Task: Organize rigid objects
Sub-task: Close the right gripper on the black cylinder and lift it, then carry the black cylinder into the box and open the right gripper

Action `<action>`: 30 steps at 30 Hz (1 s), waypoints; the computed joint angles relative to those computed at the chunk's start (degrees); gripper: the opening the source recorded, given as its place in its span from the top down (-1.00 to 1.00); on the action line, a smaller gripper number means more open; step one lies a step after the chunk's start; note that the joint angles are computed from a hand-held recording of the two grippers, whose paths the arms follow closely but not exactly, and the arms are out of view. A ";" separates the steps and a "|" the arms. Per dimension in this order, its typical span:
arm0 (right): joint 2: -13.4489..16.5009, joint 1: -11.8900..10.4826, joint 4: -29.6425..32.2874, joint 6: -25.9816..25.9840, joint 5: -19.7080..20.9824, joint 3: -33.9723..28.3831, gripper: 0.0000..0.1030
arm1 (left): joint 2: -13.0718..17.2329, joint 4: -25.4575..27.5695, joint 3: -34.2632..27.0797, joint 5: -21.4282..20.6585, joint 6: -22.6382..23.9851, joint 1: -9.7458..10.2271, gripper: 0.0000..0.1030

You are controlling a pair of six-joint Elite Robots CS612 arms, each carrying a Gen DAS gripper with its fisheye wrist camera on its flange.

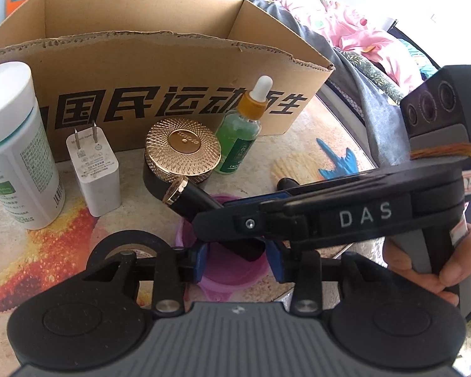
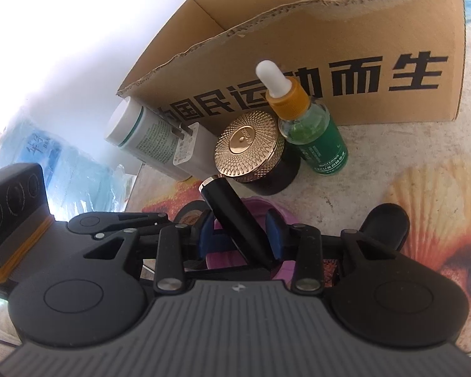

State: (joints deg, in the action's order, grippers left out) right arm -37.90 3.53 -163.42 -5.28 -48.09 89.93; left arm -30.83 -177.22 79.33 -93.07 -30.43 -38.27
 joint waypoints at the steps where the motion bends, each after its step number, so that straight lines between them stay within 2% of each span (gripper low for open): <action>1: -0.19 0.07 -0.26 -0.32 -0.41 0.21 0.37 | -0.04 0.08 0.03 0.28 0.08 -0.09 0.21; 6: -1.23 0.30 -3.10 -0.53 -1.35 1.90 0.51 | -0.68 -1.09 1.00 2.36 0.58 -0.77 0.22; 8: -1.72 0.24 -4.12 -0.04 -0.86 2.61 0.58 | -1.28 -1.80 1.79 4.06 0.93 -1.12 0.31; 16: -4.11 0.79 -12.05 1.30 -0.67 4.87 0.59 | -4.15 -6.71 5.16 8.84 2.27 -1.94 0.31; 21: -4.50 1.21 -16.78 2.42 1.49 2.78 0.59 | -6.52 -8.47 5.97 14.17 4.83 -2.13 0.31; 23: -4.02 1.44 -16.33 3.04 2.26 0.34 0.59 | -7.06 -7.52 5.03 14.31 4.87 -1.37 0.31; 26: -2.25 1.59 -12.66 4.62 3.93 -5.20 0.59 | -7.24 -3.22 2.06 13.70 5.11 0.28 0.31; 30: 1.40 2.00 -1.14 6.38 3.89 -15.17 0.59 | -5.23 6.42 -5.06 10.19 4.25 3.25 0.30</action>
